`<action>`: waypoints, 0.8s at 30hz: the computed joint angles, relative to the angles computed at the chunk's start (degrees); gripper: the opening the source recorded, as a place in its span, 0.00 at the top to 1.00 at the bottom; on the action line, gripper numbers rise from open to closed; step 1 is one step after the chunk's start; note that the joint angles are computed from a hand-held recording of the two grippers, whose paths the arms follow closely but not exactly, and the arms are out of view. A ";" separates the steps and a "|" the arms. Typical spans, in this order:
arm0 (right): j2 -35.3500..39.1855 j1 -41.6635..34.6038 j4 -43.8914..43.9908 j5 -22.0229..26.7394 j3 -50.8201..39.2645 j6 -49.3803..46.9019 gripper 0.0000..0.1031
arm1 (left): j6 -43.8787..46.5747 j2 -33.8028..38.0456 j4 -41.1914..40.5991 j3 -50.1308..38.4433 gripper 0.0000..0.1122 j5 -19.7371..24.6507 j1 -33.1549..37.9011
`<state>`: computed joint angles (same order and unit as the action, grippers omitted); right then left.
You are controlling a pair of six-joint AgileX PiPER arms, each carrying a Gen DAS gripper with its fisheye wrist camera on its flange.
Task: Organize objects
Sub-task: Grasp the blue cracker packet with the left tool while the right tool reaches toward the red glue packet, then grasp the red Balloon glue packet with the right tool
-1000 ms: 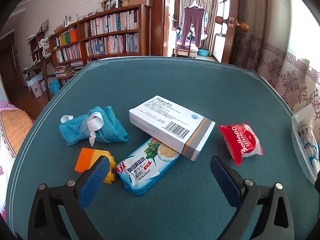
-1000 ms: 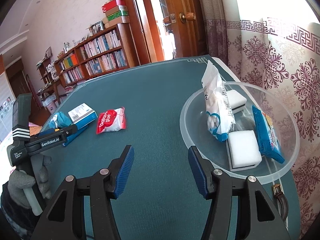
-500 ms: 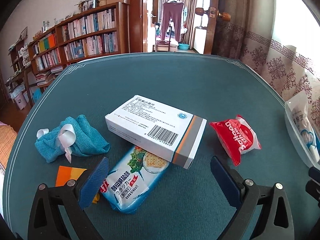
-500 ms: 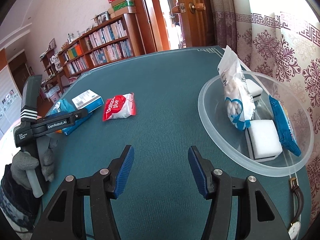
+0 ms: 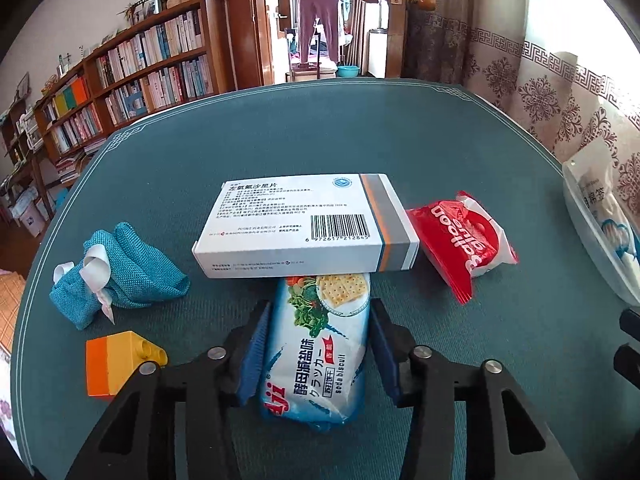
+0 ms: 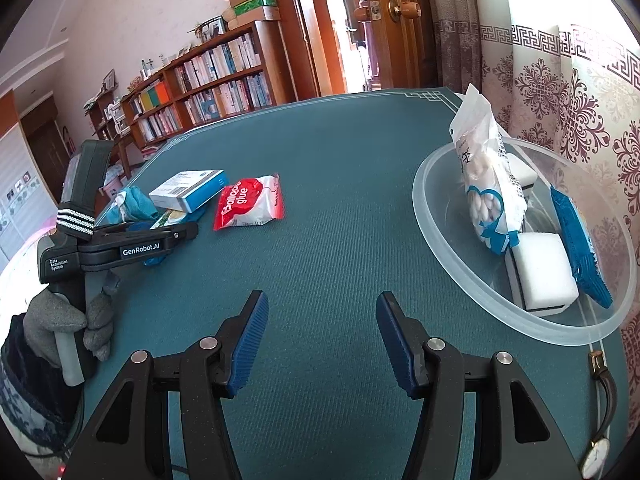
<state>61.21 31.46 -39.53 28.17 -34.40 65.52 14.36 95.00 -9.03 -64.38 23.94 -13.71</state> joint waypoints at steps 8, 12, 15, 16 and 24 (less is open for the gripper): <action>0.25 -0.37 0.92 -0.55 0.15 -0.92 0.44 | 4.38 -3.95 -4.63 4.59 0.61 0.09 -0.06; 0.49 -0.56 1.58 -0.87 0.23 -1.45 0.44 | 7.32 -7.03 -7.86 8.01 0.61 0.54 0.40; 0.81 -0.70 1.97 -1.06 0.28 -1.75 0.44 | 7.24 -8.89 -8.10 9.97 0.61 0.45 0.46; 0.93 -0.65 2.02 -1.05 0.23 -1.75 0.44 | 7.41 -9.38 -8.50 10.53 0.61 0.37 0.58; 4.27 -2.74 9.98 -3.09 -3.58 -10.06 0.44 | 10.87 -13.88 -12.31 15.13 0.61 -0.45 2.09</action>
<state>65.49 28.71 -29.55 25.08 -37.98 55.46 25.24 81.11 -21.34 -49.25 23.49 -11.62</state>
